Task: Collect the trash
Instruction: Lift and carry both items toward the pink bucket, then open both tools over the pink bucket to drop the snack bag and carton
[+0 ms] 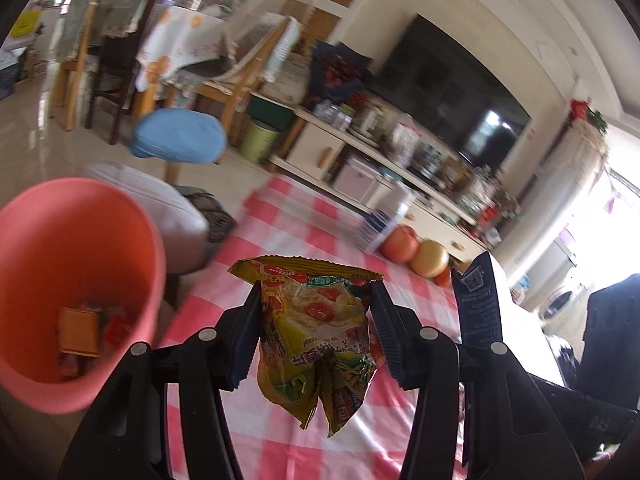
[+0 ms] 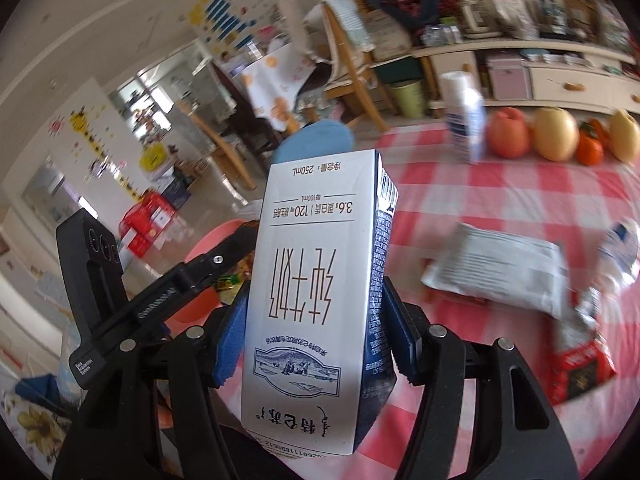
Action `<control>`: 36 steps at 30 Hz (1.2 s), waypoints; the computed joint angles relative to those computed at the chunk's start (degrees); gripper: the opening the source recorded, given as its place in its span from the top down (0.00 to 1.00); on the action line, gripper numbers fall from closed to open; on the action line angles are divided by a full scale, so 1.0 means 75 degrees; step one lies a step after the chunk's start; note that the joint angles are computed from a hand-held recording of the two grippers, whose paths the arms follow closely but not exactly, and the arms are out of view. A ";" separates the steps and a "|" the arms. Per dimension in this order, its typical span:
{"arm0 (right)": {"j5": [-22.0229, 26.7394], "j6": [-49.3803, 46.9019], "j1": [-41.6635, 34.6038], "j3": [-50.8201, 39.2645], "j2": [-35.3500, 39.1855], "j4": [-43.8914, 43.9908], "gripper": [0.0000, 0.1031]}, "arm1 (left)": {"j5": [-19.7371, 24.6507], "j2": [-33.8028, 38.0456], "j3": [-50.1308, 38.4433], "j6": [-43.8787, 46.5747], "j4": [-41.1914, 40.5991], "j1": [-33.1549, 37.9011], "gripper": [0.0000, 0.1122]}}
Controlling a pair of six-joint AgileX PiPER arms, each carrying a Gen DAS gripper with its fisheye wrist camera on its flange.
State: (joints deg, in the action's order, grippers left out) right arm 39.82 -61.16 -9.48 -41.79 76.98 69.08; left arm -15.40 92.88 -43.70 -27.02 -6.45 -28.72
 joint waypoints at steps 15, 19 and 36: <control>-0.1574 0.1937 0.3663 -0.3118 0.2511 -0.1109 0.40 | -0.0308 -0.0342 0.1007 -0.0322 -0.0990 0.2548 0.52; -0.1925 0.2563 0.4270 -0.4047 0.3252 -0.1826 0.40 | -0.0247 -0.0157 0.1012 -0.1132 -0.0473 0.3034 0.52; -0.2983 0.1940 0.4076 -0.3360 0.3489 -0.0932 0.17 | -0.0579 0.0276 0.0763 0.1282 -0.3420 0.2764 0.21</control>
